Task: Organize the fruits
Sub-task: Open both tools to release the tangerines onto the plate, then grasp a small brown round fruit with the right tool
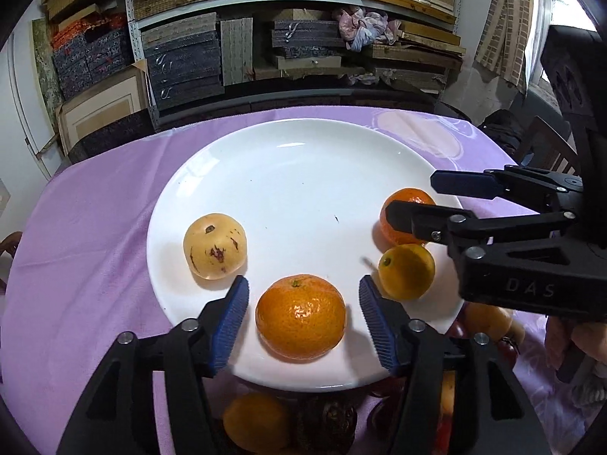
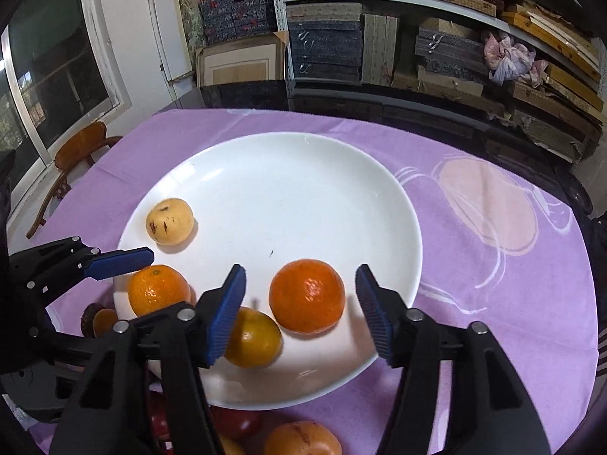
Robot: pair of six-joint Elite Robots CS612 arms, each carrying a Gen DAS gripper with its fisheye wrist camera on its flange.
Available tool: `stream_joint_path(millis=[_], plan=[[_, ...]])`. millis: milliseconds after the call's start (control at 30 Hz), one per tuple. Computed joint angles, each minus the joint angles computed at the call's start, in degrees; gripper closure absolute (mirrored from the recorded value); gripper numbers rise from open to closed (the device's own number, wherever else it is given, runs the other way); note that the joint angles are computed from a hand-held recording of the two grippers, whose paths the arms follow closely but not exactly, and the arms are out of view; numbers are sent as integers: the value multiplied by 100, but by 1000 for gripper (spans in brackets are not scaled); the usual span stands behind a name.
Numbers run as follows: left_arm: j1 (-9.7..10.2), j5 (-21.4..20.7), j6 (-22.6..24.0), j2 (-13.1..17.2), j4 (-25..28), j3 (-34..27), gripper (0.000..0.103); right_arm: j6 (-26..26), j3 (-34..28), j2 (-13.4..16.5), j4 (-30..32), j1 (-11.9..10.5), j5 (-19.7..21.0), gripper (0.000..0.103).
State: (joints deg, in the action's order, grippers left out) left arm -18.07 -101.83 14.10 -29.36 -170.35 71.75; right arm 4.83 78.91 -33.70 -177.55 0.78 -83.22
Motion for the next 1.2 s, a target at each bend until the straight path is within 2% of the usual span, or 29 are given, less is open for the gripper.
stream_joint_path(millis=[67, 133, 200, 300, 400, 500, 567, 633, 733, 833, 967, 1033, 1067, 1133, 1167, 1200], plan=[[43, -52, -32, -117, -287, 165, 33, 70, 249, -163, -378, -29, 35, 41], [93, -10, -66, -261, -696, 388, 24, 90, 627, -391, -876, -54, 67, 31], [154, 115, -128, -425, -1242, 709, 8, 76, 1106, -630, -1522, -37, -74, 4], [254, 237, -144, -612, -1967, 1228, 3, -90, 1861, -866, -2638, 43, -355, 4], [321, 286, -52, -675, -2167, 1641, 3, -133, 2382, -891, -3270, 124, -567, 4], [350, 320, -49, -631, -2147, 1904, 3, 285, 2700, -756, -3686, 127, -475, 4], [358, 315, 41, -594, -2007, 1987, 3, 689, 2791, -684, -3682, 37, -93, 4], [323, 396, 224, -579, -1997, 2063, 3, 870, 2787, -690, -3401, -58, 313, 4], [258, 510, 468, -572, -1930, 2083, 3, 951, 2799, -650, -3435, -55, 462, 4], [237, 617, 592, -581, -1447, 2001, 3, 581, 2751, -672, -3060, 27, 560, 4], [352, 253, 307, -570, -1053, 1867, 3, -217, 2642, -702, -2699, 231, 358, 4], [389, 135, 199, -557, -913, 1800, 3, -367, 2630, -708, -2675, 270, 316, 4], [388, 154, 204, -556, -914, 1801, 3, -373, 2625, -708, -2650, 272, 335, 7], [388, 155, 205, -553, -924, 1804, 3, -349, 2600, -708, -2543, 254, 432, 30], [389, 153, 208, -553, -925, 1804, 3, -331, 2578, -709, -2437, 236, 501, 47], [384, 161, 203, -554, -927, 1806, 3, -321, 2555, -710, -2321, 222, 565, 52]])
